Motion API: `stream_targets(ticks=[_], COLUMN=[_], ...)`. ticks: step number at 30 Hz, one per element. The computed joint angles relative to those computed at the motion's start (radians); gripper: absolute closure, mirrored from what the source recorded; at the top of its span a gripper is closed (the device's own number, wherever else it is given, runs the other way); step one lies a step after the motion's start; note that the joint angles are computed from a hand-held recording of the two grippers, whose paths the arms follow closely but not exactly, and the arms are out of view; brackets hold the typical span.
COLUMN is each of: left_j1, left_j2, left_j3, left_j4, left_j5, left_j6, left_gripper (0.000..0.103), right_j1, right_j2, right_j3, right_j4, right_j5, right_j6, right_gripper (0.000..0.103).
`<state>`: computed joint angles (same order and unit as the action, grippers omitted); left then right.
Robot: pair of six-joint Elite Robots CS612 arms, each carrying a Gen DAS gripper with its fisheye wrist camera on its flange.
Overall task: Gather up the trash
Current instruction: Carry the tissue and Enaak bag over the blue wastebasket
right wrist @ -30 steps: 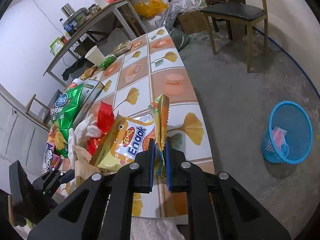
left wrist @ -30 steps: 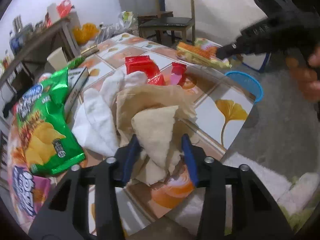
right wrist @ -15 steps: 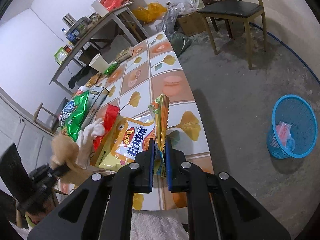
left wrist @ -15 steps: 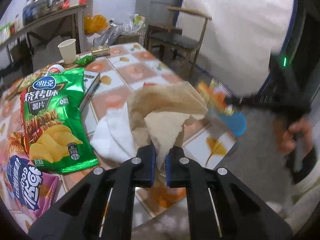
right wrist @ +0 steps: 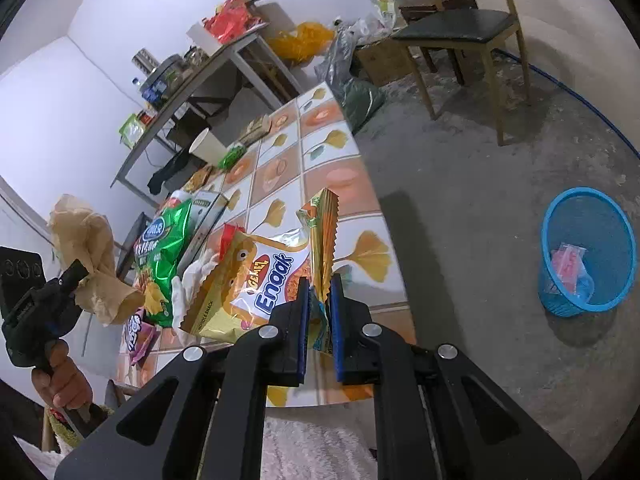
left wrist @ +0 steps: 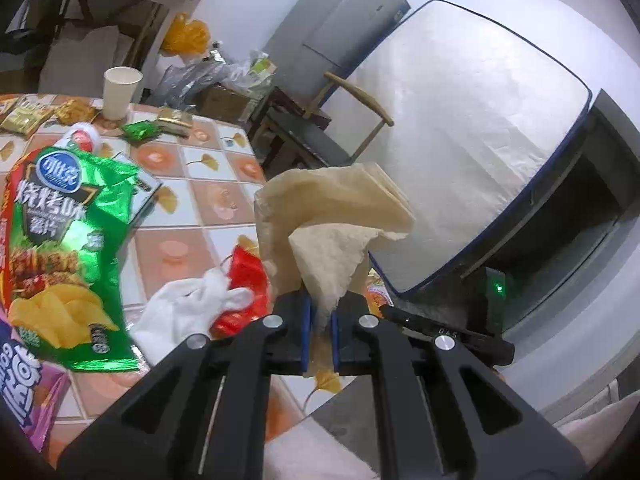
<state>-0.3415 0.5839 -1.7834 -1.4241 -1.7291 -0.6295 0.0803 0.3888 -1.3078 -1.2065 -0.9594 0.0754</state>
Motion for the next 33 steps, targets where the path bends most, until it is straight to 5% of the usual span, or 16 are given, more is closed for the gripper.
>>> stream_targets(ticks=[8,14,17,23,31,33], left_j1=[-0.026,-0.067,-0.089,-0.136,-0.175,-0.181], left_j2=[-0.046,-0.127,-0.182,-0.292,-0.433,-0.481], left_j3=[0.125,0.331,0.469,0.778,1.19,1.309], left_j4=[-0.055,-0.083,-0.075,-0.07,-0.143,-0.197], left_j5=[-0.097,-0.18,-0.235,-0.265,-0.285,-0.283], left_j6=[0.068,0.197,0.238,0.314,0.345,0.353], left_gripper=[0.097,0.097,0.097,0.097,0.097,0.088], right_j1=[-0.048,-0.113,-0.146,-0.201,-0.225,-0.227], right_j2=[0.03,0.077,0.109,0.173,0.182,0.18], right_j3=[-0.064,-0.144,-0.185,-0.215,-0.11,-0.082], right_j4=[-0.038,-0.033,-0.011,-0.001,-0.056,-0.081], right_j5=[-0.047,-0.171,-0.238,-0.247,-0.253,-0.262], right_j6=[0.09,0.234,0.321,0.483,0.544,0.562], right_gripper=[0.093,0.093,0.093,0.093,0.092,0.087])
